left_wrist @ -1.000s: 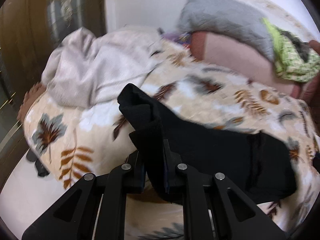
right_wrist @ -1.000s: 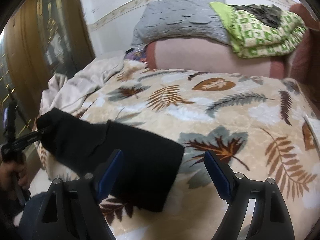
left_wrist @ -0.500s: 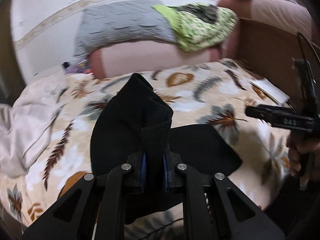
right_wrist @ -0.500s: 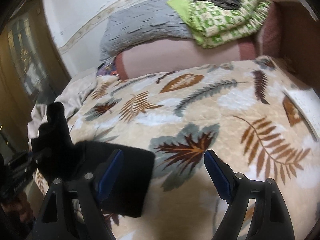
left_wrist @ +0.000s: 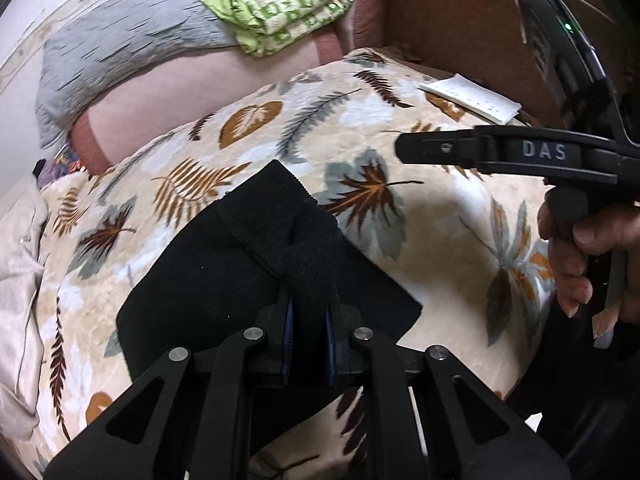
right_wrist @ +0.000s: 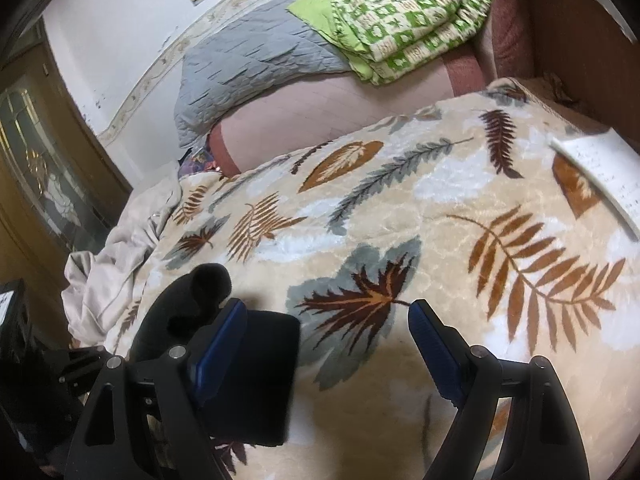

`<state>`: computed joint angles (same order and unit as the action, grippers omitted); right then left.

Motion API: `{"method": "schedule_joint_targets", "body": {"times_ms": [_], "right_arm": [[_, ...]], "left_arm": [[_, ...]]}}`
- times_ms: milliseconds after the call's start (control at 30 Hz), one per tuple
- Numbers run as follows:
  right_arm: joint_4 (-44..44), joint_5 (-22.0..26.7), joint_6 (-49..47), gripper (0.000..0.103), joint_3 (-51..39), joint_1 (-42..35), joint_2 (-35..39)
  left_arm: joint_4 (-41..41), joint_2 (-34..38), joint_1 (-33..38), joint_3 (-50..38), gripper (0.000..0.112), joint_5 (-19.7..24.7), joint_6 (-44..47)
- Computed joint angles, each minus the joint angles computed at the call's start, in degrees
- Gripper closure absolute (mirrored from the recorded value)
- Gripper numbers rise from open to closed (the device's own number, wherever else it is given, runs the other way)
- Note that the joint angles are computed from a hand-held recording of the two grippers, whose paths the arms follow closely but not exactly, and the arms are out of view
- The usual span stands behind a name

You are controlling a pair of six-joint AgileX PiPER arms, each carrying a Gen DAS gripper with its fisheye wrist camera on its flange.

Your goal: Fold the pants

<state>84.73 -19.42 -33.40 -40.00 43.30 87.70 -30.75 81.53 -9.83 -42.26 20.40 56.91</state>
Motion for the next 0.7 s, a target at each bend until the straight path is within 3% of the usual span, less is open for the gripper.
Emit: {"method": "schedule_joint_targets", "body": {"times_ms": [233, 367, 500, 533, 600, 700], "right_arm": [[-3.2, 1.8, 3.1, 0.019, -0.3, -0.9, 0.7], [-2.4, 2.1, 1.5, 0.019, -0.8, -0.5, 1.0], [-1.3, 1.6, 0.8, 0.019, -0.9, -0.3, 1.0], [-1.1, 1.5, 0.6, 0.019, -0.9, -0.4, 1.1], [-1.2, 1.3, 0.9, 0.019, -0.9, -0.4, 1.1], [-0.7, 0.4, 0.5, 0.019, -0.8, 0.0, 1.0]], "left_arm": [[-0.8, 1.9, -3.7, -1.2, 0.102, 1.9, 2.9], [10.0, 6.0, -5.4, -4.4, 0.097, 3.9, -8.1], [-1.6, 9.0, 0.4, -9.5, 0.058, 17.0, 3.5], [-4.4, 9.0, 2.2, -10.3, 0.053, 20.5, 6.0], [-10.5, 8.7, 7.1, -12.0, 0.052, 29.7, 10.4], [-16.8, 4.8, 15.0, -10.9, 0.052, 38.4, 16.2]]}}
